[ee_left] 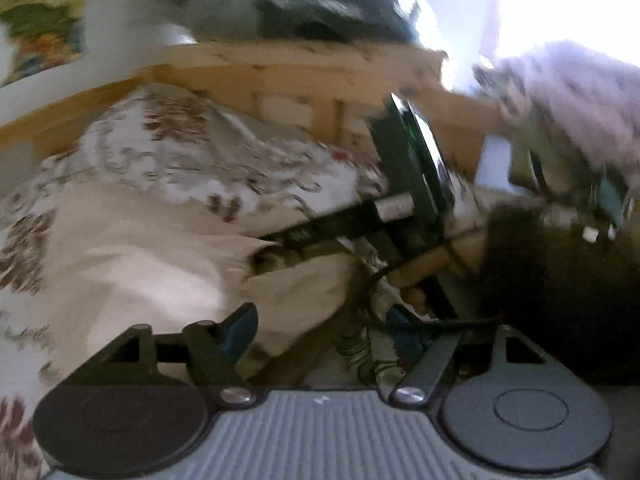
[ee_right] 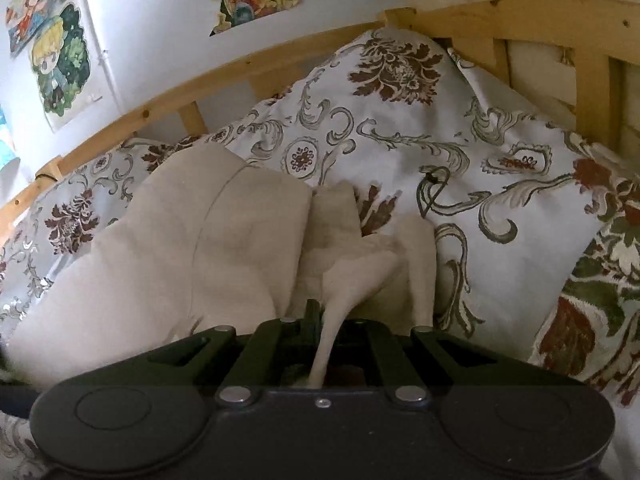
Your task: Fold large clothes
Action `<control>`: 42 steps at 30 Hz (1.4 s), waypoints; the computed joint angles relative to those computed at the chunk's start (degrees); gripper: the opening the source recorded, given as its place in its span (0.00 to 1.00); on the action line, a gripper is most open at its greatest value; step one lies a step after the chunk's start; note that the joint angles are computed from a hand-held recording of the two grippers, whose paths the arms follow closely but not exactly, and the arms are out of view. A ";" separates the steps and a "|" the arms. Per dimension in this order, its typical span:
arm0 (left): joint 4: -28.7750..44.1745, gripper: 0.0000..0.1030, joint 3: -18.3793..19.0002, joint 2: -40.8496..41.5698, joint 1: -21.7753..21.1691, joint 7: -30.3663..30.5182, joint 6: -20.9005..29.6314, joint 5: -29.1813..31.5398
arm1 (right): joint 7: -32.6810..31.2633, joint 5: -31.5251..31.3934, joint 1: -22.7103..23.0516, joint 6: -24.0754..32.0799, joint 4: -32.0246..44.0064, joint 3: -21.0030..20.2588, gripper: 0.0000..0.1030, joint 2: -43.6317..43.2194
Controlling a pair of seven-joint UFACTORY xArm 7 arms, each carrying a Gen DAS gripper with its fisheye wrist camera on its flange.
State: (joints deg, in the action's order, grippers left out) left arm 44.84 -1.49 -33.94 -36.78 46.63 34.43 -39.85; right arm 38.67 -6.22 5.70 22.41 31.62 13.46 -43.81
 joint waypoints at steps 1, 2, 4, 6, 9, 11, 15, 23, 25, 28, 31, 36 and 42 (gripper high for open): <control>-0.34 0.81 -0.09 -1.47 1.29 -2.22 -0.16 0.02 | 0.20 -0.29 -0.34 0.33 0.01 0.34 0.02 -0.31; -0.91 0.82 0.18 -2.94 2.34 -4.34 -0.62 -0.28 | 0.48 -0.76 -0.89 0.56 0.22 0.88 0.02 -0.44; -0.87 0.85 1.66 -3.90 3.56 -7.55 -1.53 -1.26 | 0.87 -1.91 -2.00 0.81 1.20 1.84 0.02 -0.07; -0.79 0.90 3.28 -3.89 4.59 -10.45 -3.53 -2.80 | 0.58 -3.54 -2.76 1.27 1.59 2.77 0.02 -0.19; 1.36 0.92 3.52 0.20 8.56 -17.24 -5.91 -1.38 | -0.12 -6.00 -3.49 2.96 2.90 4.25 0.02 0.51; 2.85 0.90 5.13 3.57 9.51 -19.68 -5.24 -1.40 | 0.49 -7.12 -4.14 3.42 3.25 4.97 0.02 0.34; 6.82 0.85 8.62 10.96 10.57 -21.00 3.16 -6.44 | 2.15 -9.04 -5.28 4.11 3.39 6.16 0.04 -0.98; 5.72 0.87 3.86 13.45 14.49 -18.95 3.88 -10.66 | 6.78 -18.87 -12.79 6.19 5.12 14.07 0.47 -4.24; 6.10 0.87 2.93 14.05 15.37 -19.56 4.27 -10.50 | 9.49 -25.17 -18.99 4.28 6.14 18.92 0.58 -5.57; 5.62 0.87 1.30 13.63 16.04 -19.85 3.01 -9.13 | 10.26 -27.37 -20.99 -6.82 7.73 17.44 0.60 -0.88; 5.70 0.88 1.07 13.69 16.11 -20.01 2.90 -8.26 | -0.53 -23.85 -12.68 -14.52 14.44 9.76 0.59 13.29; 5.51 0.88 1.30 13.63 16.14 -19.33 2.83 -8.19 | -21.30 -10.42 6.24 -15.06 26.23 -3.67 0.58 30.02; 5.95 0.90 1.38 14.39 16.15 -18.92 2.59 -7.65 | -21.92 -17.24 4.67 -8.55 29.83 -0.56 0.56 34.99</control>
